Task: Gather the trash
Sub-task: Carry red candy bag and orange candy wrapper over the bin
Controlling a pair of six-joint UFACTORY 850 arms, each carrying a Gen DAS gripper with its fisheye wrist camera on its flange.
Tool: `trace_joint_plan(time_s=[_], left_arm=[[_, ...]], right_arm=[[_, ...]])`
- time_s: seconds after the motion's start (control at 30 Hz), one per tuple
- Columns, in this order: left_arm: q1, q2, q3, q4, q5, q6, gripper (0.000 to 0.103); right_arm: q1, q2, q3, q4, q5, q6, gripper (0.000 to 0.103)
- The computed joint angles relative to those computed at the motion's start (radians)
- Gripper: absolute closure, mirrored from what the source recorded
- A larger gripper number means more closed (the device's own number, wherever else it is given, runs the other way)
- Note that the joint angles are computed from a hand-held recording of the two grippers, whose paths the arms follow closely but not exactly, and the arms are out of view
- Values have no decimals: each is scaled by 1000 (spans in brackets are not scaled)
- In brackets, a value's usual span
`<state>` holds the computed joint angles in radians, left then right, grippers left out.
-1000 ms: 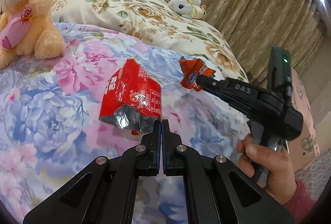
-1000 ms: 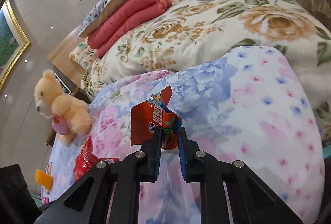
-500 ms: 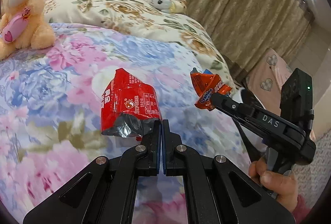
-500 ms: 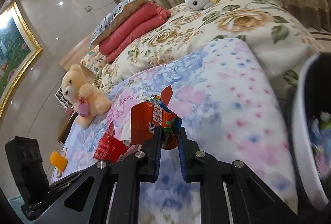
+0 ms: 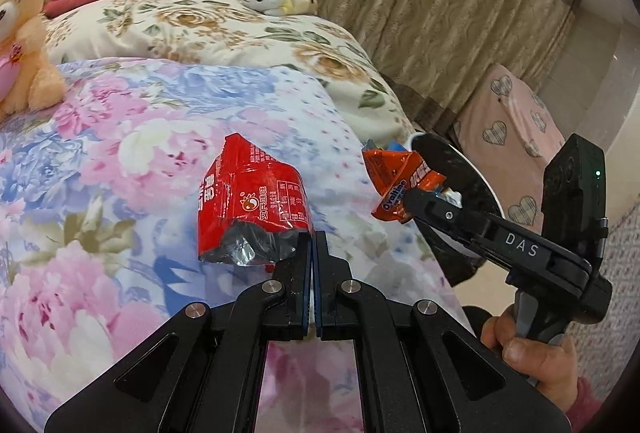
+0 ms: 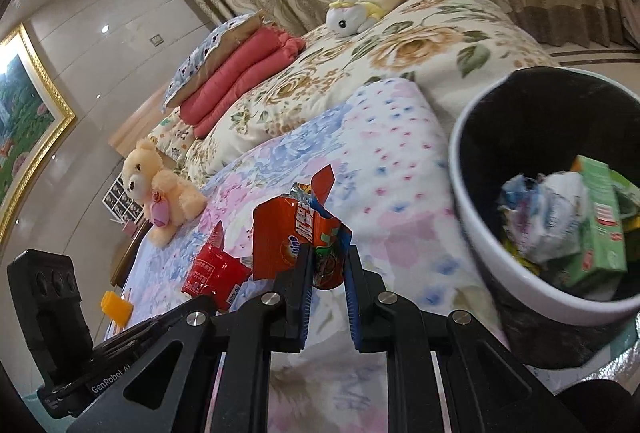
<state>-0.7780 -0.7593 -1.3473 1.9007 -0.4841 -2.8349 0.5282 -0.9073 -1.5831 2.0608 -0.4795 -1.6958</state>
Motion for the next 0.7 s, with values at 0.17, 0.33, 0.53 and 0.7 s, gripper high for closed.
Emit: trace_joint_plan(time_s=[0.17,0.33,0.53,0.7], left_arm=[[-11,-16,-39,-25,9,53,102],[-22,-33,-80,-95,15,153,102],[-29,-45,-108,-149,22,223,102],[-33,-51,-126,-177,23,266,102]], right_arm=[[-12,37,58,74,-8,-78,88],[-22,63,98,122,-19,-128,88],[-31,85,131,161,-31,-169,88],[-39,100,155,188,-38,-196,88]])
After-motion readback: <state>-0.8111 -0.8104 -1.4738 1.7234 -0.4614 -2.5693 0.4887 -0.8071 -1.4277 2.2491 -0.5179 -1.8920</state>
